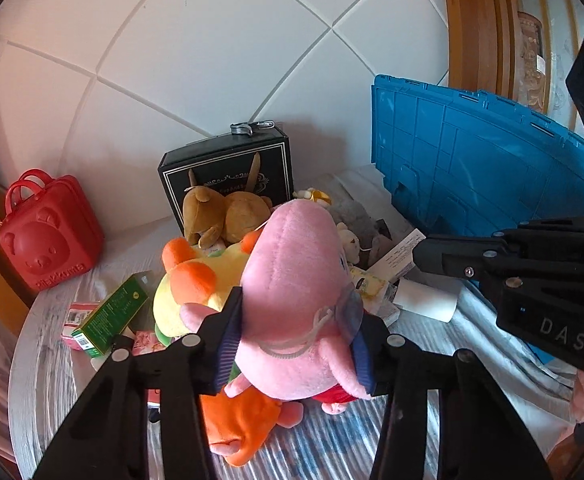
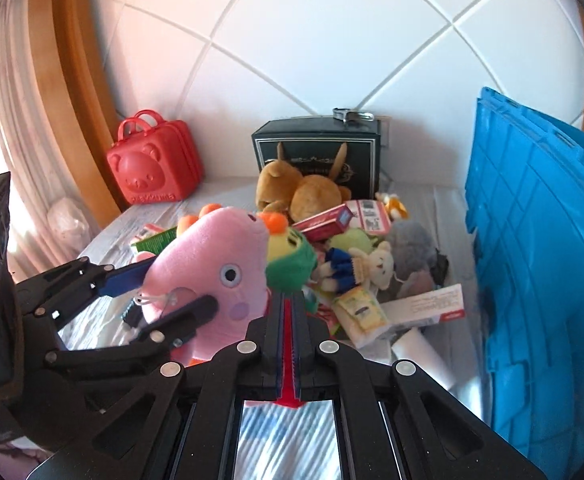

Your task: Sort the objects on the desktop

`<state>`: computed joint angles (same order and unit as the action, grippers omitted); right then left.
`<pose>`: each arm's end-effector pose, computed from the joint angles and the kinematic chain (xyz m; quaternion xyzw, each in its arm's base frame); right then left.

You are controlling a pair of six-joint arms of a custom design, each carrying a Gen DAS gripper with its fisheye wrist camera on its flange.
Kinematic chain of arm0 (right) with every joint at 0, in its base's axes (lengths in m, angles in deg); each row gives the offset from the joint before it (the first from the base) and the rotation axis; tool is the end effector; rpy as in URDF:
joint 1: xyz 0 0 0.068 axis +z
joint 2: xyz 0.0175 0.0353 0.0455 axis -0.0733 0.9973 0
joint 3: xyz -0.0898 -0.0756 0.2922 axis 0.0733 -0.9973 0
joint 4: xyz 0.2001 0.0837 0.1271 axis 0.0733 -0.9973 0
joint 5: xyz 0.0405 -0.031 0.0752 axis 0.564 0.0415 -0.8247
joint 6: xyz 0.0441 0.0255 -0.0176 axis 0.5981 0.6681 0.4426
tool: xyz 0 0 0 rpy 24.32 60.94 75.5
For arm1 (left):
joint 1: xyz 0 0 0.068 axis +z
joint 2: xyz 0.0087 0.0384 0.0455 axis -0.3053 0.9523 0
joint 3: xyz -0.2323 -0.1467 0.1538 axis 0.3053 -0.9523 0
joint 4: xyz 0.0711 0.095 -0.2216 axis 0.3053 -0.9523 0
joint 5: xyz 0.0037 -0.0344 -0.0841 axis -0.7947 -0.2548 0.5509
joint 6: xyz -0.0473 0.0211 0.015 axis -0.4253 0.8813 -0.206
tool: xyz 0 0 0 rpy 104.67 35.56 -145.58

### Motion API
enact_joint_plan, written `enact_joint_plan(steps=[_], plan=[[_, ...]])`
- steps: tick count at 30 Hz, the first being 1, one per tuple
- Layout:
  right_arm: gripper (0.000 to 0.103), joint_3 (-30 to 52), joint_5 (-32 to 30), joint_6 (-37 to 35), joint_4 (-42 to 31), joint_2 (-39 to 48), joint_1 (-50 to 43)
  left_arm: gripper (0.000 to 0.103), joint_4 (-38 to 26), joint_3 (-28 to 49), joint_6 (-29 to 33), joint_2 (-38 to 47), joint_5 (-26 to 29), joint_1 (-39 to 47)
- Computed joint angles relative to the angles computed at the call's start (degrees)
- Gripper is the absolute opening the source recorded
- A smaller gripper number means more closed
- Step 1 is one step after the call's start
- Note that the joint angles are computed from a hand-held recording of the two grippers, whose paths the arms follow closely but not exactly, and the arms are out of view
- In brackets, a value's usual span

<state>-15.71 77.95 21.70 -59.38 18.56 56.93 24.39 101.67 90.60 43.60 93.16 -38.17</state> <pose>0.1725 0.2662 0.3228 0.0624 0.9098 0.0495 0.4073 0.2346 -0.0986 0.3024 0.3686 0.8227 -0.1399 0.4095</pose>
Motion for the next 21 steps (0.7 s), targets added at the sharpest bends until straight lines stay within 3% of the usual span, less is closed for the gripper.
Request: enact_joint_plan(steps=[4,6,8,9,12,18,21], plan=[[0.007,-1.83,-2.65,1.72,0.38,-0.2,1.23,0.046,0.27,-1.44,0.16,-0.97,-1.35,-0.26],[0.026,-3.31,-3.87,2.95,0.84,0.25,2.37,0.047,0.77,-2.35,0.07,-0.44,-0.89,1.34],[0.078,-5.29,-5.04,4.57,1.95,1.19,3.41,0.049,0.79,-2.92,0.12,-0.08,1.03,4.19],[0.083,-7.66,-5.86,5.29,4.68,1.29,3.93,0.052,1.11,-3.23,0.25,-0.18,0.97,5.11],[0.083,-13.5,-8.84,7.23,12.87,1.35,3.97,0.053,3.44,-4.97,2.32,-0.52,-1.78,8.04],[0.083,-22.44,-14.28,10.09,28.1,2.89,1.29,0.058,3.23,-6.75,6.76,4.73,-0.91,14.62],[0.083,-24.45,-16.37,9.65,34.25,3.77,0.08,0.062,3.36,-7.41,8.74,6.91,2.52,17.78]])
